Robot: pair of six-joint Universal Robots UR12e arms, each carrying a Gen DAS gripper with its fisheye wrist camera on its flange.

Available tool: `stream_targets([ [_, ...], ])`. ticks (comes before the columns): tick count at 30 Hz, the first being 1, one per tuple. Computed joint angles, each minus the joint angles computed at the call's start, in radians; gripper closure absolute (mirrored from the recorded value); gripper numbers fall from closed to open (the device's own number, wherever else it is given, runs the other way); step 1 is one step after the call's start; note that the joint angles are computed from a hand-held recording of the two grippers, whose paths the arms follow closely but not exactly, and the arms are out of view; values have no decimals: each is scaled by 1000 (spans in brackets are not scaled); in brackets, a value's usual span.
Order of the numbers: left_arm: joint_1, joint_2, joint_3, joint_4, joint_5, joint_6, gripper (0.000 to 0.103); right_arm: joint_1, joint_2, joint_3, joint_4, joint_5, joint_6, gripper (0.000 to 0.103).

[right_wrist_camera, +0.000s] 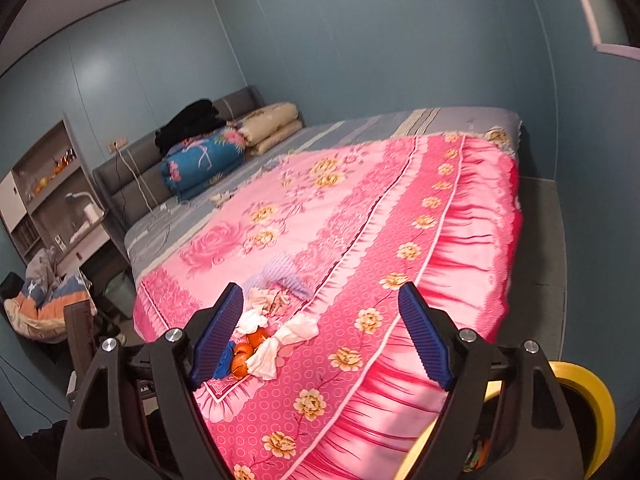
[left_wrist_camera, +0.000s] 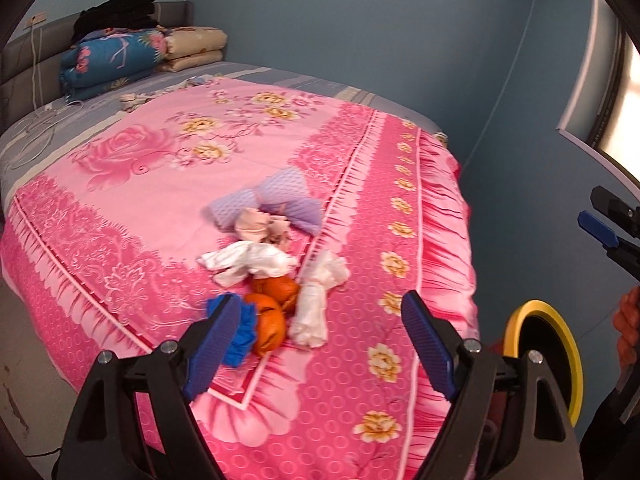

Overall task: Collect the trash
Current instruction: 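Move both tools back over the trash pile on the bed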

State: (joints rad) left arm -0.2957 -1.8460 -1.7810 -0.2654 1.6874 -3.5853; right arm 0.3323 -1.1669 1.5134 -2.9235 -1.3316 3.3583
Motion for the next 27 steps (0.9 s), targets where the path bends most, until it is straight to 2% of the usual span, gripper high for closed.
stream_targets([
  [10, 57, 13, -61, -24, 8, -35, 24, 51, 131, -172, 195, -1, -25, 27],
  [16, 90, 2, -79, -34, -18, -55, 24, 74, 219, -280, 315, -6, -24, 27],
  [24, 117, -27, -77, -56, -61, -59, 24, 96, 339, -432, 504, -21, -23, 34],
  [27, 123, -41, -70, -66, -72, -52, 24, 98, 380, -487, 587, -7, -23, 40],
])
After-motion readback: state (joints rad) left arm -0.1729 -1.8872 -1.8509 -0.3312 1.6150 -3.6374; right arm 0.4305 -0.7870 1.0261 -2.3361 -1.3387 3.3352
